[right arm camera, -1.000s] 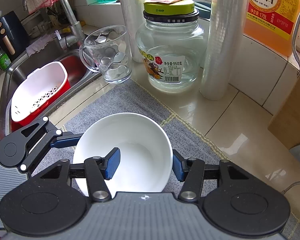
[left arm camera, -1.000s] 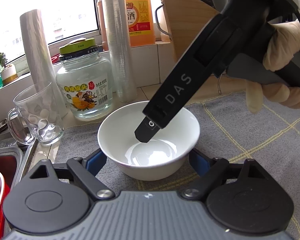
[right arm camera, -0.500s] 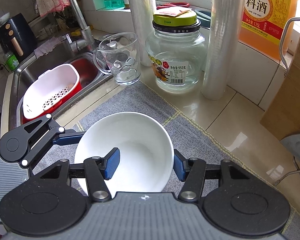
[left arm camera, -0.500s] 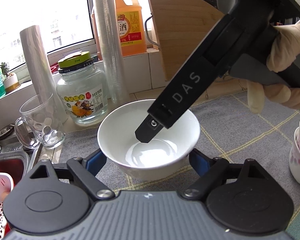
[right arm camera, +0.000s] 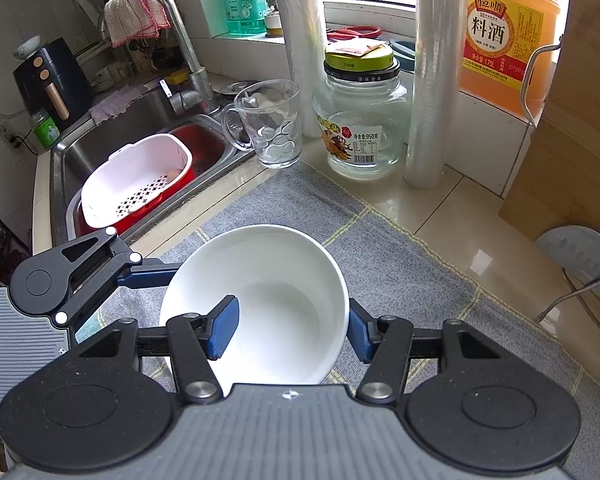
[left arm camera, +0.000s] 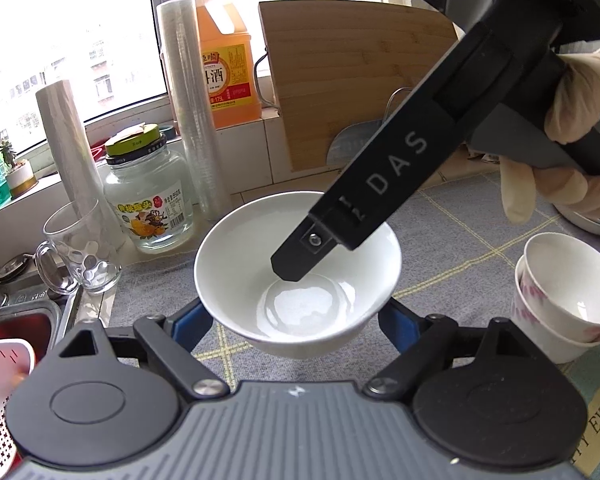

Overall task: Organize plates and bowls
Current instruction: 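Carry the white bowl with the right gripper over the pink-flower bowl stack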

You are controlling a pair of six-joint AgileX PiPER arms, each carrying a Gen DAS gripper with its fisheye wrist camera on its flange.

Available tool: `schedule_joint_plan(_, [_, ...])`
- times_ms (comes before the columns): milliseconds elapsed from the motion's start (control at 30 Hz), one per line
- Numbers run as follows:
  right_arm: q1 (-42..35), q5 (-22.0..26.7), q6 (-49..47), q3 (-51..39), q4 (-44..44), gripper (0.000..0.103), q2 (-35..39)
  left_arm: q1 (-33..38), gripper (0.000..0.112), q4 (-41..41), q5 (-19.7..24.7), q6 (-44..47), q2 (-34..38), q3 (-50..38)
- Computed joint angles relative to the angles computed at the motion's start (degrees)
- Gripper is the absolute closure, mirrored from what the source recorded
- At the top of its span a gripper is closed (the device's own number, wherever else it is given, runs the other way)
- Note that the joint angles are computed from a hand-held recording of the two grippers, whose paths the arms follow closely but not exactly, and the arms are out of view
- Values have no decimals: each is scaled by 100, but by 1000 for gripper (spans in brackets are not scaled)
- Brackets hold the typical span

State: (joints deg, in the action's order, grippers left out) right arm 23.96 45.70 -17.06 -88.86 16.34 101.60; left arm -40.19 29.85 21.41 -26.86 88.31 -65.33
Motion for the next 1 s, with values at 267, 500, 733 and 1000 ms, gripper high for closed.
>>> schedule_joint_plan(267, [138, -273, 99, 940, 65, 40, -838, -414, 23, 127, 418, -215, -533, 242])
schedule_joint_plan(500, [265, -432, 267, 1635, 12, 39, -1444, -707, 23, -64, 723, -116, -832, 341])
schedule_joint_plan(733, [245, -455, 423, 2164, -21, 39, -1967, -936, 23, -385, 837, 129, -911, 319])
schedule_joint_plan(1000, [122, -399, 644, 2627, -126, 39, -2513, -1115, 23, -789, 826, 504, -866, 246])
